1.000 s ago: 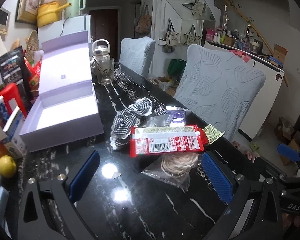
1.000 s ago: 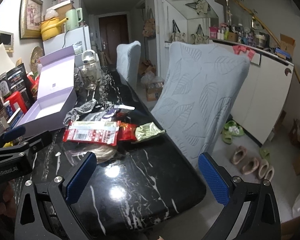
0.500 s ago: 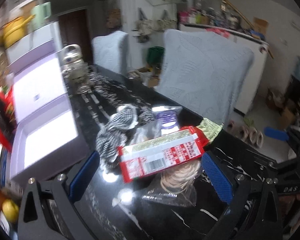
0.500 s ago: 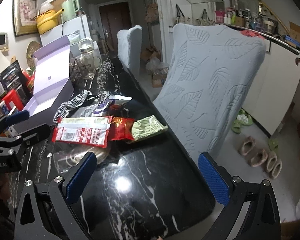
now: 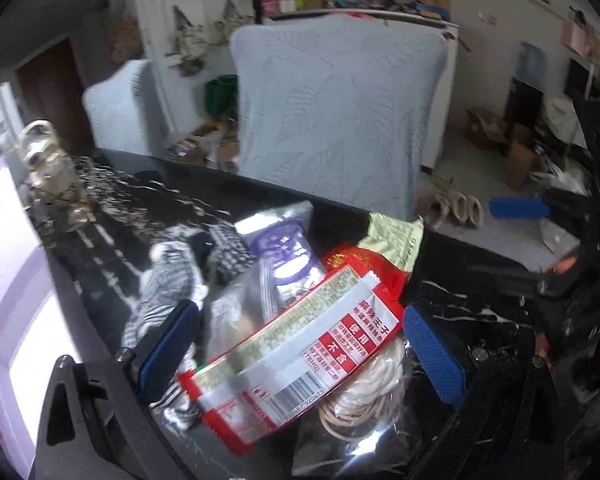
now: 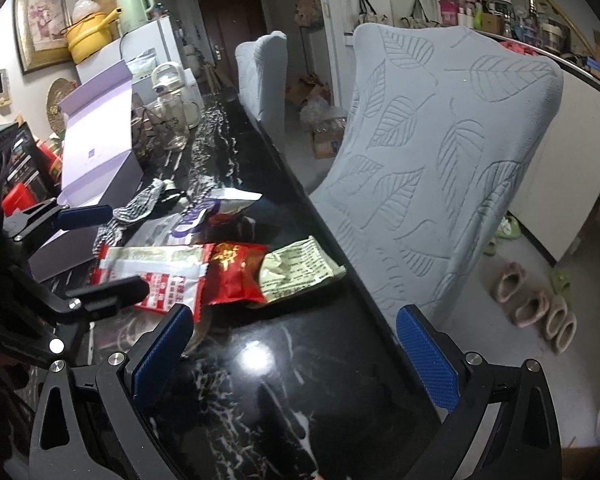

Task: Organize soft objects
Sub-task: 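Grasp the red-and-white packet with left tool while right tool grasps the cable bag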

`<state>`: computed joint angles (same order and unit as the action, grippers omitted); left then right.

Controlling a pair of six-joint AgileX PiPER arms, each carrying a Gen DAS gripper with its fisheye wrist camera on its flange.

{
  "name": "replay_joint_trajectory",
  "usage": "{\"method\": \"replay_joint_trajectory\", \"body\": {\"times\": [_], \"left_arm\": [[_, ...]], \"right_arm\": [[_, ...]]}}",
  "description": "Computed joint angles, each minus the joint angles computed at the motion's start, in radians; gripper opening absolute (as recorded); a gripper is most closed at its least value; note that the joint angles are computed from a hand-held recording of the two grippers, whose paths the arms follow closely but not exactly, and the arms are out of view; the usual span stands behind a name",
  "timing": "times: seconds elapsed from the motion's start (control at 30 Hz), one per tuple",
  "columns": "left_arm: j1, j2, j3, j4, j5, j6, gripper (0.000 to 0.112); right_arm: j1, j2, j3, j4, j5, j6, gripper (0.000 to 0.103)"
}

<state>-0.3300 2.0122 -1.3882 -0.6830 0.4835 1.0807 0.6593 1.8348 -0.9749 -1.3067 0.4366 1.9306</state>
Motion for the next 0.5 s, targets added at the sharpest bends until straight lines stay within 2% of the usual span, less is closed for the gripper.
{"method": "replay_joint_trajectory", "body": {"times": [0.17,0.33,0.43,0.5], "left_arm": [[0.005,0.057,-0.063,0.072,0.095,-0.029,0.103],[0.018,0.04,0.005,-0.024,0.06,0.09,0.1],[0.021,0.028,0.027,-0.067,0.053,0.125,0.086],[0.012,0.014,0.052,-0.061,0.028,0.134,0.07]], "right_arm": [[-0.018,0.001,-0.004,0.023,-0.016,-0.021,0.103],[-0.031,0.014,-0.019,0.062,-0.018,-0.055,0.103],[-0.038,0.02,-0.023,0.075,-0.032,-0.063,0.103],[-0.039,0.024,-0.023,0.077,-0.038,-0.06,0.103]]}}
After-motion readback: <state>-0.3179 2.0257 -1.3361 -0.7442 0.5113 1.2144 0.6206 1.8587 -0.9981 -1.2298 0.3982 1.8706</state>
